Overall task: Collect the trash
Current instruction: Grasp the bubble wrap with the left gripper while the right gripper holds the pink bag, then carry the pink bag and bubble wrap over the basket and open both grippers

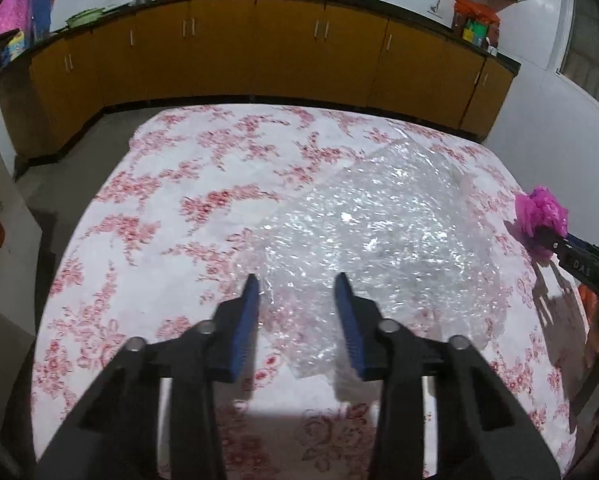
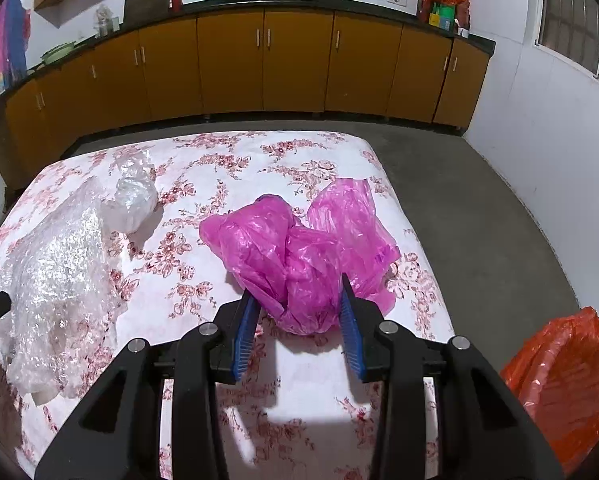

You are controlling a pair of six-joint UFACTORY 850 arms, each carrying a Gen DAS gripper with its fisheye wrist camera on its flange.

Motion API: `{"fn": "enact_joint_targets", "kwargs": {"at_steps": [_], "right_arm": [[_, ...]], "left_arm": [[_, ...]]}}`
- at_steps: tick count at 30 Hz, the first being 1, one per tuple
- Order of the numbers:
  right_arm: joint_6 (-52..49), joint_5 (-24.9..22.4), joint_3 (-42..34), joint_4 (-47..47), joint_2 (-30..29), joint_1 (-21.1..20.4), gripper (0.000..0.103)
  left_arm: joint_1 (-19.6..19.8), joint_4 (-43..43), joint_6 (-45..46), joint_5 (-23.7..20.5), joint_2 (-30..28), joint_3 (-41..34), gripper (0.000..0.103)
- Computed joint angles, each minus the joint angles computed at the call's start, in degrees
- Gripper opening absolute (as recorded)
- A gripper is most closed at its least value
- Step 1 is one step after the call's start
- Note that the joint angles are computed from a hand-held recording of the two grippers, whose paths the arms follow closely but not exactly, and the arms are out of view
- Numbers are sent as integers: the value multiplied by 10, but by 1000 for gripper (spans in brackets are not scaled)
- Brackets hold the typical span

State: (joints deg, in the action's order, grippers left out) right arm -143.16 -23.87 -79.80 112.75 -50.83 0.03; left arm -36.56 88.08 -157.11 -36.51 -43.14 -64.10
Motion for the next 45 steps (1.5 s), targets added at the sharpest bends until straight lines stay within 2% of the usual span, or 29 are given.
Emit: {"fn": "enact_joint_targets", "kwargs": {"at_steps": [4,6,9,15,28,37,45], "right_arm": [[5,-5,5,-6,3,-4,39],[3,-9,9,-5,4,-7,39],[4,-18,15,-3,7,-11,39],[21,-38,26,-15,17,-22,38],[35,-86,78,-41,65,-48,38],[33,-119,110,-51,95,-78,38],[27,-145,132,-46,120,-117,38]], "left_arm": [[1,10,-4,6,-1,-2,21],[0,10,-2,6,-2,-4,12],[-3,8,-4,-3,-1,-3,7],[-23,25,-47,-51,15,19,6],[-72,49,-62,-152,73,40,5],[-104,50,-30,-194,93,21,5],[-123,62,-11,-204,86,-13,5]]}}
